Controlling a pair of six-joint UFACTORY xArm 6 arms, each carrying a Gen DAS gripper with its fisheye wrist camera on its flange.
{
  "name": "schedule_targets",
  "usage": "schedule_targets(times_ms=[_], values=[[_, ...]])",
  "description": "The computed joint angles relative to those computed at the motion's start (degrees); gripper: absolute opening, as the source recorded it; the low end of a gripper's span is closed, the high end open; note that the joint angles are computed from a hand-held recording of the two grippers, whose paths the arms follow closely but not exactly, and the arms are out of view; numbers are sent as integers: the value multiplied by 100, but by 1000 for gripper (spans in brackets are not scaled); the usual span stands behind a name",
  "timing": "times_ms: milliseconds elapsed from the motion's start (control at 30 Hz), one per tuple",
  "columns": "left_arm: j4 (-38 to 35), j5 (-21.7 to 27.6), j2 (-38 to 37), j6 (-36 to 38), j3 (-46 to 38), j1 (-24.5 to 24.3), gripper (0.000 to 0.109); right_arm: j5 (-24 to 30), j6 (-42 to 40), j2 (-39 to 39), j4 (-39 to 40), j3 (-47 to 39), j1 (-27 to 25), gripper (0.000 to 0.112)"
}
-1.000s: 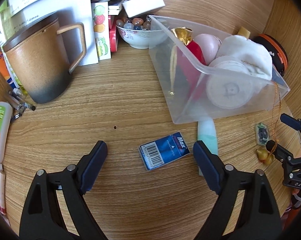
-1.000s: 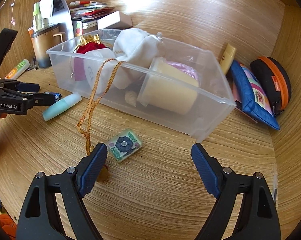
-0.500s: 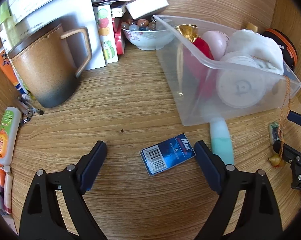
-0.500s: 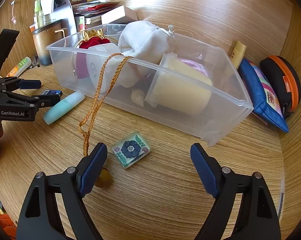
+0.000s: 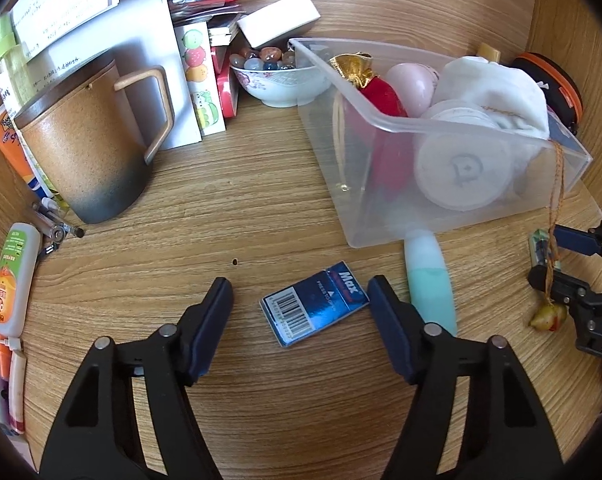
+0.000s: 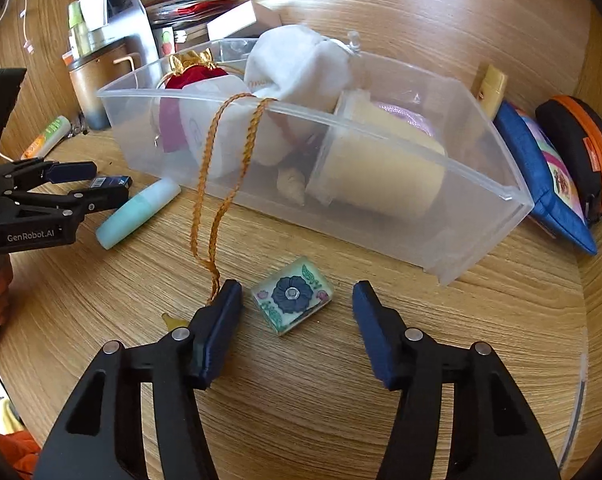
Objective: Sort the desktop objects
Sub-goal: 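Grasp the blue Max card pack with the left tool while the right tool grasps the patterned tile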
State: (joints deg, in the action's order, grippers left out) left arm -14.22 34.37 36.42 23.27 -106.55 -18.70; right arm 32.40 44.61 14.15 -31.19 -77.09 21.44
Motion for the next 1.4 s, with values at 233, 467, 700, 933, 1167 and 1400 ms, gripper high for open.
schedule_targets(times_ms=[233,467,700,933,1167,1400], values=[[-101,24,-53,234,41,-30,54,-64,-49,55,91,-50,27,49],[-110,38,-40,239,21,-11,53,-162,-166,27,216,-5,-3,40],[-62,-79,-164,177,221,-45,53,-263,-96,-101,249,170,-77,38],[176,-374,-373,-39,594,-92,53,-331,268,-378,-59,448,-139,38],[-17,-500,-567,30,814,-100,53,-255,647,-744,-490,672,-146,38],[-368,-651,-831,341,1023,-116,53,-185,817,-888,-734,660,-94,38]])
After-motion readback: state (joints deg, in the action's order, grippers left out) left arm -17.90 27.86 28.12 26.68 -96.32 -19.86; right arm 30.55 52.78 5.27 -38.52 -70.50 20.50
